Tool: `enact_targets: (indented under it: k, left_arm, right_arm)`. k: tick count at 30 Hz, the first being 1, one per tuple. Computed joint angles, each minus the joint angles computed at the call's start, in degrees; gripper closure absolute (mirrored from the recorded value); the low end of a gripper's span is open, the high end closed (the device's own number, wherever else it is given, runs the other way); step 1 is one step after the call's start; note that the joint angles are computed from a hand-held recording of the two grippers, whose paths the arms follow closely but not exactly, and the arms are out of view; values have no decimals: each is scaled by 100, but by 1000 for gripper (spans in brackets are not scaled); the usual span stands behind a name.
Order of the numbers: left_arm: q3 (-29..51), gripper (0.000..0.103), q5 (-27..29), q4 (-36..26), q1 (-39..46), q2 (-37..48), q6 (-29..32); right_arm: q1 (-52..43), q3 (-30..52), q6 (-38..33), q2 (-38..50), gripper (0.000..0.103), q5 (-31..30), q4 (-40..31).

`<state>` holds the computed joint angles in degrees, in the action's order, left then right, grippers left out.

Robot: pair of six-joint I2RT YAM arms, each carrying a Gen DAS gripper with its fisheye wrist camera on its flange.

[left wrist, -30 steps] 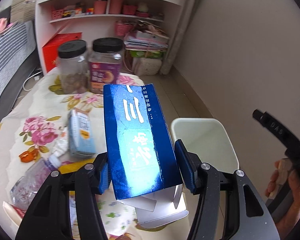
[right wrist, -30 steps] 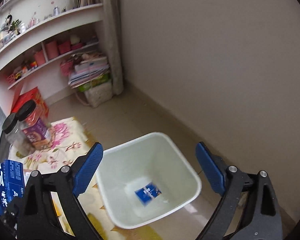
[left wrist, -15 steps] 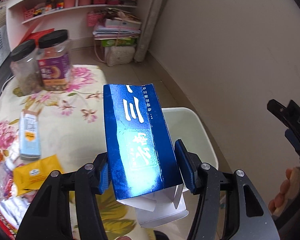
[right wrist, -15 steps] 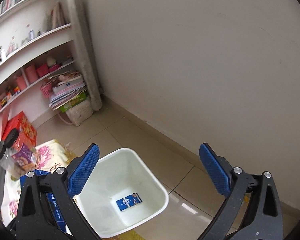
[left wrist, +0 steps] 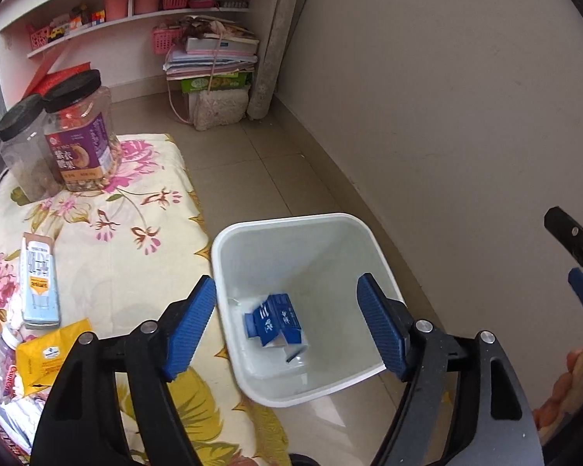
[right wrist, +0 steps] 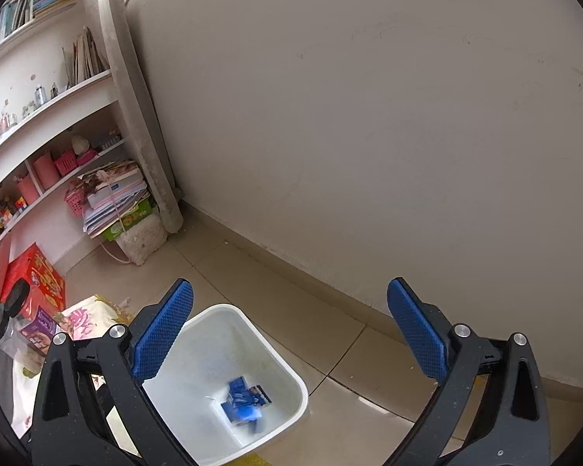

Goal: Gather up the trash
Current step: 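Carry the blue box over the wastebasket and open the left tool, then move both open tools back over the table trash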

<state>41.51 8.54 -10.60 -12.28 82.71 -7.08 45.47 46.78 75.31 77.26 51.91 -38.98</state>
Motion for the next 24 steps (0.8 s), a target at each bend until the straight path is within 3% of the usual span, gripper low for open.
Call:
enact_targets:
  k: [15, 20, 24]
  left_arm:
    - [-795, 21, -389, -43, 940, -1433, 842]
    - [-1085, 16, -879, 164, 1290, -1897, 1190]
    - [-1050, 15, -705, 124, 1871, -1922, 1275]
  right_arm:
    - [899, 1023, 384, 1216, 7, 486, -675]
    - [1118, 1497, 280, 1729, 7, 579, -748]
    - [1324, 1967, 181, 2209, 7, 620, -855]
